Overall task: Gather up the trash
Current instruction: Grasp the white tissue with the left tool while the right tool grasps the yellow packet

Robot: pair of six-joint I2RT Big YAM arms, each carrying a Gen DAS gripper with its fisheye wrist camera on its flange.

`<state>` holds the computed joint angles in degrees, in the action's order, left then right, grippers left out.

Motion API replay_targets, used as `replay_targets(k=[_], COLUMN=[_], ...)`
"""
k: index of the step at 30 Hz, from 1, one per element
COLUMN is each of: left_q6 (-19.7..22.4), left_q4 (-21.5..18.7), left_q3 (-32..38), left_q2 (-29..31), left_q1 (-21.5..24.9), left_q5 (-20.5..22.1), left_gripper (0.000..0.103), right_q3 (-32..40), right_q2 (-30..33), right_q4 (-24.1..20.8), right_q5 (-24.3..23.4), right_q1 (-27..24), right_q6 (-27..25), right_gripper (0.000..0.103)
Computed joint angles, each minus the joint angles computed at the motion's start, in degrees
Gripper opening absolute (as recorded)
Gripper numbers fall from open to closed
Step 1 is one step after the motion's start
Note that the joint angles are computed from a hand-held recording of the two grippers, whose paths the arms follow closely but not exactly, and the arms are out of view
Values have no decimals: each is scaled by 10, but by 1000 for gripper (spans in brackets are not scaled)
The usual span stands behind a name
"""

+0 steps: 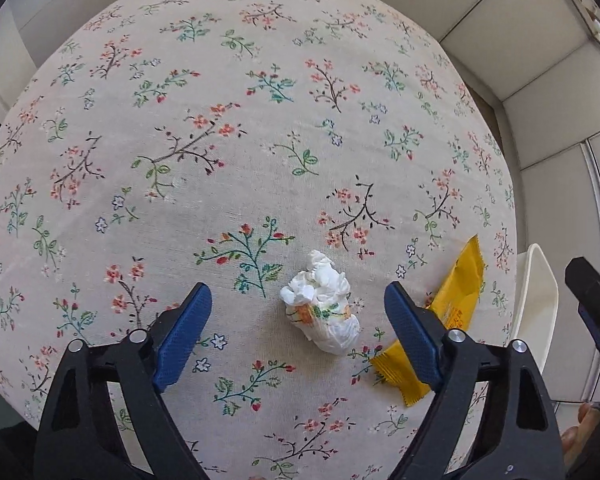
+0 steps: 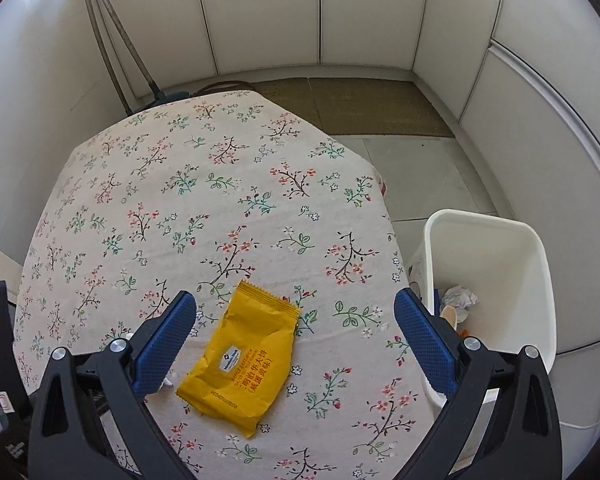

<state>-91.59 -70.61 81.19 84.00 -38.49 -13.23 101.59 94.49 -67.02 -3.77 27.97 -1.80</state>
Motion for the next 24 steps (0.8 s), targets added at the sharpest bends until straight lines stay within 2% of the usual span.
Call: replay_targets(k=[1, 3, 4, 6, 7, 8, 14, 19, 24], left_q6=[9, 25, 30, 47, 52, 54, 28, -6, -28], left_q4=[4, 5, -2, -5, 7, 21, 24, 1, -14], left_q3=[1, 3, 7, 9, 2, -8, -42, -62, -67], left_q2=[5, 14, 17, 18, 12, 4, -51, -105, -140], left_q1=[1, 4, 2, 0, 1, 2, 4, -10, -20], left_q5=[7, 18, 8, 1, 1, 5, -17, -66, -99], left_gripper=[72, 65, 61, 44, 36, 34, 33, 33, 33], right_q3=[6, 13, 18, 25, 28, 31, 44, 38, 34], right_q2=[6, 12, 17, 24, 29, 32, 53, 64, 76], right_q4=[-6, -15, -21, -30, -36, -42, -80, -94, -100], right_q5=[-6, -14, -16, -21, -25, -28, -47, -28, 0], right_q1=[-1, -3, -4, -5, -5, -6, 2, 20, 30], right_q6=[4, 10, 14, 20, 22, 26, 26, 17, 35], right_gripper=[96, 96, 96, 96, 96, 96, 96, 96, 96])
